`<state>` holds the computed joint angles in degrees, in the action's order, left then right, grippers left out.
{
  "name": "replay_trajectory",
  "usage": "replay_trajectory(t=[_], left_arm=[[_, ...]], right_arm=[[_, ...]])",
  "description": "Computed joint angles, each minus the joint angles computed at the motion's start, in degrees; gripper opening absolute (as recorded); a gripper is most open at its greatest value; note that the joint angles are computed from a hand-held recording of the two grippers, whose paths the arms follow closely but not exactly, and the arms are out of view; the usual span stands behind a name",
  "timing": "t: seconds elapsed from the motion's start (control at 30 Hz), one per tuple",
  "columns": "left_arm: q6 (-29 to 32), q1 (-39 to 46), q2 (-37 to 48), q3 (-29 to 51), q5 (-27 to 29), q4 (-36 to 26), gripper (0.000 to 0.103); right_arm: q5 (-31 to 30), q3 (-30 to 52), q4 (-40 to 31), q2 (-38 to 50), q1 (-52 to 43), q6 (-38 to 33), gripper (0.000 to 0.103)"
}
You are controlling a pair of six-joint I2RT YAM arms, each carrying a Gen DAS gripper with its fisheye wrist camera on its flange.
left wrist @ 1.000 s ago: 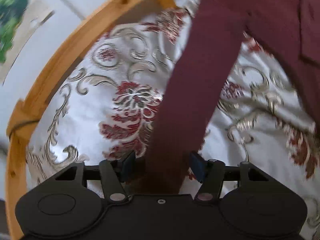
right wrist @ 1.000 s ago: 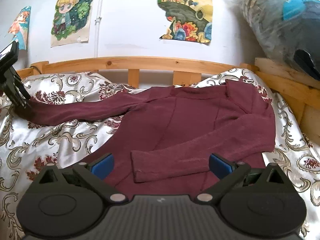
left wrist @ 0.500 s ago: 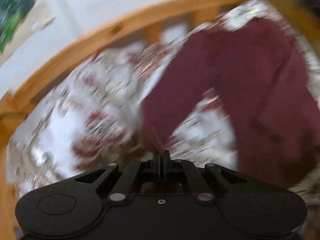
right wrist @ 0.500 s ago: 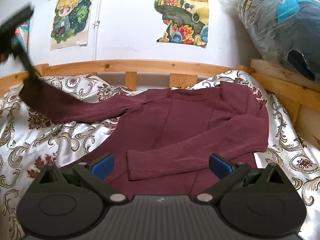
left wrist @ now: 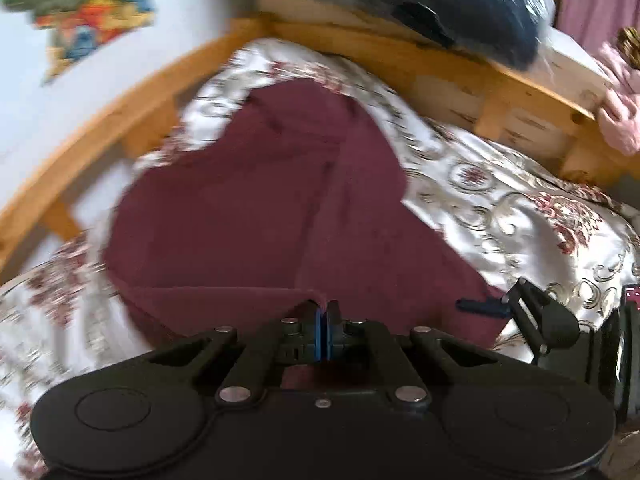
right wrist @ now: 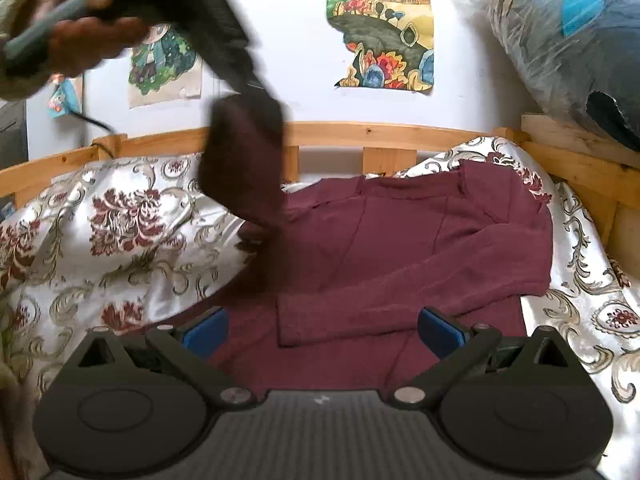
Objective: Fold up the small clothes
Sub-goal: 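Fold the held sleeve across the shirt body and open the left gripper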
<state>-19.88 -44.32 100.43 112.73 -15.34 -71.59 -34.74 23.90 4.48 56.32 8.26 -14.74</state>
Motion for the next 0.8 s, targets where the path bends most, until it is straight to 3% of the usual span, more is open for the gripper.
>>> replay_trajectory(t=[0.17, 0.33, 0.43, 0.6, 0.7, 0.8], left_arm=[[-0.01, 1.17, 10.1, 4.34, 6.21, 4.6, 0.002], [-0.52, 1.43, 17.47, 6.05, 7.67, 9.38, 0.003], [-0.66, 1.82, 18.59, 3.79, 9.76, 12.86, 0.014], [-2.94, 1.53, 15.01, -4.59, 11.12, 20.69, 0.054], [-3.23, 1.1, 8.34, -13.45, 8.83, 26.47, 0.071], [-3.46, 0.83, 0.66, -22.29, 4.32, 30.14, 0.082]], right_arm=[[-2.07, -0.53, -3.33, -0.3, -4.35, -3.2, 0.103], [-3.74, -0.41, -6.62, 0.48, -8.89, -6.05, 0.103], [-4.17, -0.54, -7.58, 1.07, -10.68, -7.16, 0.103], [-2.97, -0.53, -8.65, 2.42, -11.08, -7.59, 0.103], [-1.65, -0.59, -8.62, 2.65, -9.99, -6.93, 0.103], [0.43, -0.02, -8.02, 3.69, -8.23, -5.24, 0.103]])
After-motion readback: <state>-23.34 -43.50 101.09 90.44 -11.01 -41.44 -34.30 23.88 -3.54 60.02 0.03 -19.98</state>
